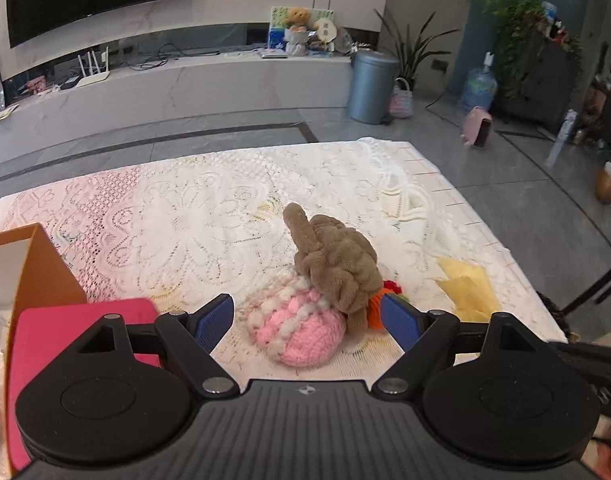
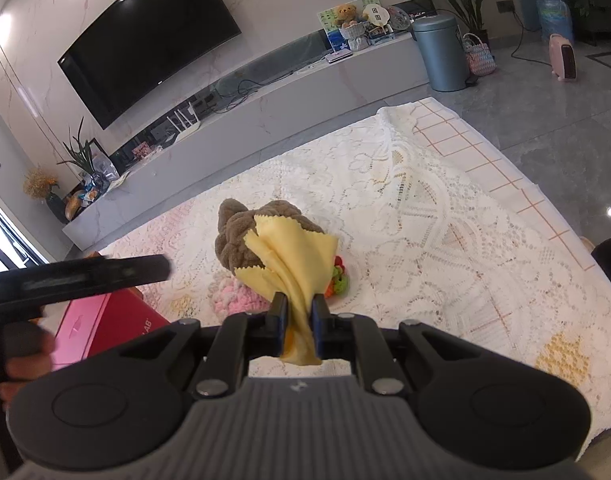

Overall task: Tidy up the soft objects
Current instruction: 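Grasp the brown knitted plush with the left gripper and lift it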

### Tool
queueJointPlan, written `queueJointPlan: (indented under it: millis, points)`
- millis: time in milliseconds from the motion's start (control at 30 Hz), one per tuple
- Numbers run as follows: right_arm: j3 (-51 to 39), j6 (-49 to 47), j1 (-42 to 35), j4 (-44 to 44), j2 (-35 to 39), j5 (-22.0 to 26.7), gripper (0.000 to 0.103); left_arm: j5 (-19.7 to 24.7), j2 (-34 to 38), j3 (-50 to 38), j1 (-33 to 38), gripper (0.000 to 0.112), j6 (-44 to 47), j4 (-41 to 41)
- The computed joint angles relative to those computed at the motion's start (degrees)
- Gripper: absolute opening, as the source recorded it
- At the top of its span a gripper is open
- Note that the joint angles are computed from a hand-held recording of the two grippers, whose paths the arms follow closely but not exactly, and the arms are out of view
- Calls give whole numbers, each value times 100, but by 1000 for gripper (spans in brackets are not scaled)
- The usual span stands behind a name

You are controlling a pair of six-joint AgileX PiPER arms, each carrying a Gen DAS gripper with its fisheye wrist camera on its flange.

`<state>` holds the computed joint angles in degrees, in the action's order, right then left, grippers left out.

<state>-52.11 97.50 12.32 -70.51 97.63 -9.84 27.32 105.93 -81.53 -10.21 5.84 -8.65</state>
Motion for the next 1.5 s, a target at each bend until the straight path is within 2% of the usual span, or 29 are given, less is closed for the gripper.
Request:
queueJointPlan:
  millis: [67,167,233,333,500,633,667,700,733,800,900,1033,1267,1500]
  points:
    - [6,-67,-43,62,18,-69,11,2,162,-165,-85,96,-142,140]
    - [73,-297,-110,306,12,-159,11,314,509,-636,-214,96,-522,292]
    - [160,-634,-184,688,-11,-266,11,300,651,-780,-307,96,-1008,490]
    - [285,-890,-297,856,-67,-371,11,192,886,-979,-522,96,-2051,1266]
    - [303,-617,-450,666,26,-400,11,418,1438,-1609,-752,96,-2780,1814]
    - [238,-285,-470,285,139,-372,11,434,1733,-1863,-861,95,-3380,2166]
    - [202,-172,-466,152,170,-354,11,434,1775,-1884,-893,85,-3606,2342]
    - [164,-77,-460,45,198,-330,11,467,1812,-1907,-927,68,-3824,2530]
    - [121,51,-448,-78,231,-299,11,478,1853,-1938,-942,64,-3901,2603]
    - [34,305,-404,-346,293,-219,11,265,1838,-1825,-889,52,-3649,2429]
    - [-87,973,-285,-1081,350,-83,11,15,1693,-1592,-848,43,-3282,2386]
    - [-163,1448,-169,-1621,385,29,11,-308,1397,-1193,-655,42,-2801,1729]
    - [-190,1734,-125,-1929,397,95,11,-815,942,-582,-405,42,-1905,744]
    - [-251,1940,-68,-2164,426,124,11,-938,733,-525,-433,41,-2376,1227]
